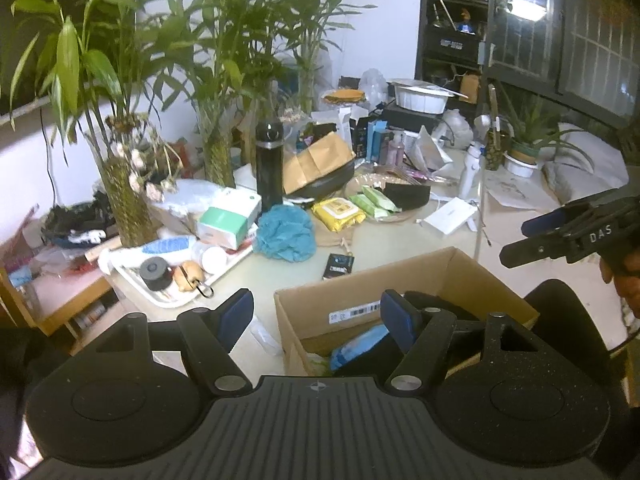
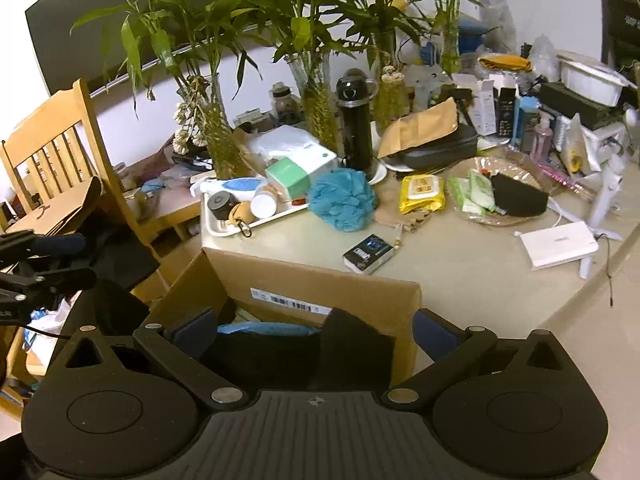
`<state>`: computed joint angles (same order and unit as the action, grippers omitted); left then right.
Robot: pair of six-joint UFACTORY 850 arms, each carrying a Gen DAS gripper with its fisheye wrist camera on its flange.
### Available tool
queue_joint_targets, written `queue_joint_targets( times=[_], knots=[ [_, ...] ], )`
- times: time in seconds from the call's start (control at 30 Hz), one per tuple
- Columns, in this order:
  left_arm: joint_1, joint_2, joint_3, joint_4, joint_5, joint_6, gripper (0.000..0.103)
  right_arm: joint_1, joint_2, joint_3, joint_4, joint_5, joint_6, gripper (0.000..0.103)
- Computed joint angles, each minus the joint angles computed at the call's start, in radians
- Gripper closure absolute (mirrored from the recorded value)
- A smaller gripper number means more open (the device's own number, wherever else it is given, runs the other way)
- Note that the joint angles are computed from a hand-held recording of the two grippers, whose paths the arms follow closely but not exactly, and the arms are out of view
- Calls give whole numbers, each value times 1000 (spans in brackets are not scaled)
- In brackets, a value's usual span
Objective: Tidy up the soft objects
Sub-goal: 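Move both open grippers from the cardboard box back over the table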
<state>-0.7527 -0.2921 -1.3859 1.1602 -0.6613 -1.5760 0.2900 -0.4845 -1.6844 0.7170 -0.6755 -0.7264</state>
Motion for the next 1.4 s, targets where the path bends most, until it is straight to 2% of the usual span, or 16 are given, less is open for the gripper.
queue_joint_targets(
  times=[0.27, 0.47, 0.7, 0.87, 1.13, 1.23, 1.4],
  knots=[
    [5, -21, -111, -56, -92, 191, 33, 25, -10, -70, -151, 42, 75, 0],
    [25, -42, -172, -37, -117, 220, 32, 39, -44, -134, -238, 59, 107, 0],
    [63, -76, -166, -6, -31, 142, 32, 25, -105, -172, -208, 31, 80, 0],
    [90, -118, -175, 37, 27, 110, 32, 4, -168, -225, -159, -30, 65, 0],
    [140, -193, -257, 53, 125, 105, 32, -11, -271, -392, -246, -71, 167, 0],
    [154, -216, -294, 83, 153, 87, 32, -15, -293, -437, -292, -49, 216, 0],
    [172, -249, -331, 117, 173, 70, 32, -24, -303, -433, -339, 31, 250, 0]
  ],
)
